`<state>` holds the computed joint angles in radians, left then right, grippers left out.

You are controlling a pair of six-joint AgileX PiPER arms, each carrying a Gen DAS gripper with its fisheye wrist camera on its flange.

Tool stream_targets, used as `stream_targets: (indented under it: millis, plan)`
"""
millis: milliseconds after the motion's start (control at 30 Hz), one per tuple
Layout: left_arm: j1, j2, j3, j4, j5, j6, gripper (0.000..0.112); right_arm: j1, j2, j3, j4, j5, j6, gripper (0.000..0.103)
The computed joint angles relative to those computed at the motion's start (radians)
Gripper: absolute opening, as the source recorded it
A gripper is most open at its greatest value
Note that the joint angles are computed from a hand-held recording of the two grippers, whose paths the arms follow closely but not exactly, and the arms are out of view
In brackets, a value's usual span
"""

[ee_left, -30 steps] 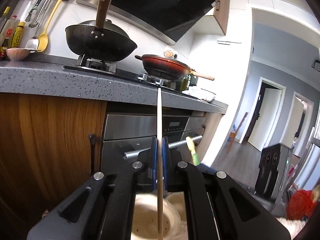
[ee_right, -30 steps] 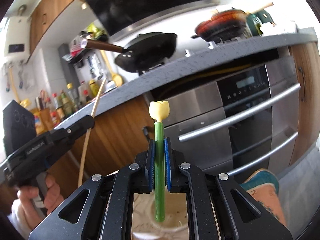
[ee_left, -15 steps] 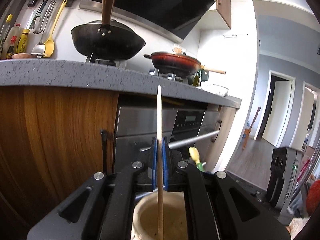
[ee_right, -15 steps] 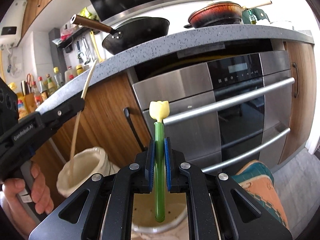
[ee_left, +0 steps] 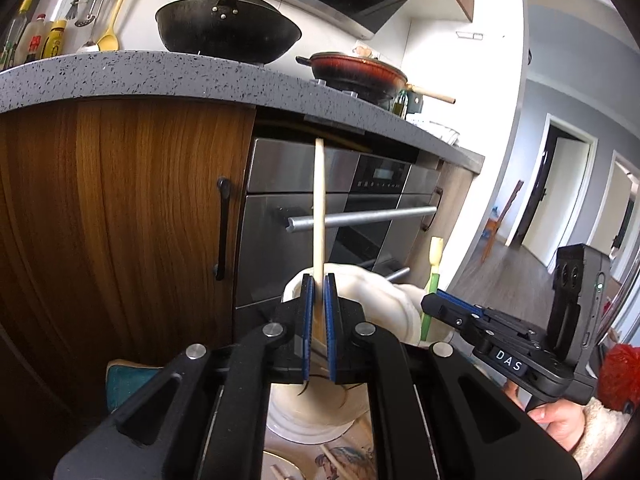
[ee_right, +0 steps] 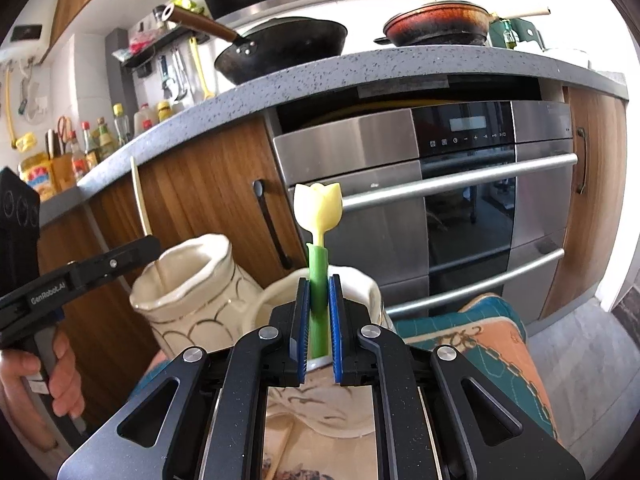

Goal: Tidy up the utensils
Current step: 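Lower the chopstick into the tall white pot while the right tool drops the spoon into the small pot, then open both tools and withdraw them from the white pots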

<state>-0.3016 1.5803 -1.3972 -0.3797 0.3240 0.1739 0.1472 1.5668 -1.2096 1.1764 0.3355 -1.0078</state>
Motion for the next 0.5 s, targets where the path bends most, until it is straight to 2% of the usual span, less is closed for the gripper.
stream_targets:
  millis: [233, 300, 433, 500]
  plan:
    - [-0.023, 0.011, -0.014, 0.134, 0.008, -0.111, 0.007, 0.016, 0.002, -0.019, -0.156, -0.006, 0.149, 0.011]
    - [-0.027, 0.004, -0.011, 0.155, 0.006, -0.13, 0.009, 0.016, -0.003, -0.017, -0.166, -0.01, 0.157, 0.019]
    - [-0.028, -0.015, 0.003, 0.173, 0.005, -0.152, 0.019, 0.013, -0.024, -0.004, -0.162, -0.016, 0.163, 0.027]
    - [-0.025, -0.031, 0.02, 0.172, 0.001, -0.152, 0.019, 0.009, -0.039, 0.006, -0.154, -0.023, 0.16, 0.036]
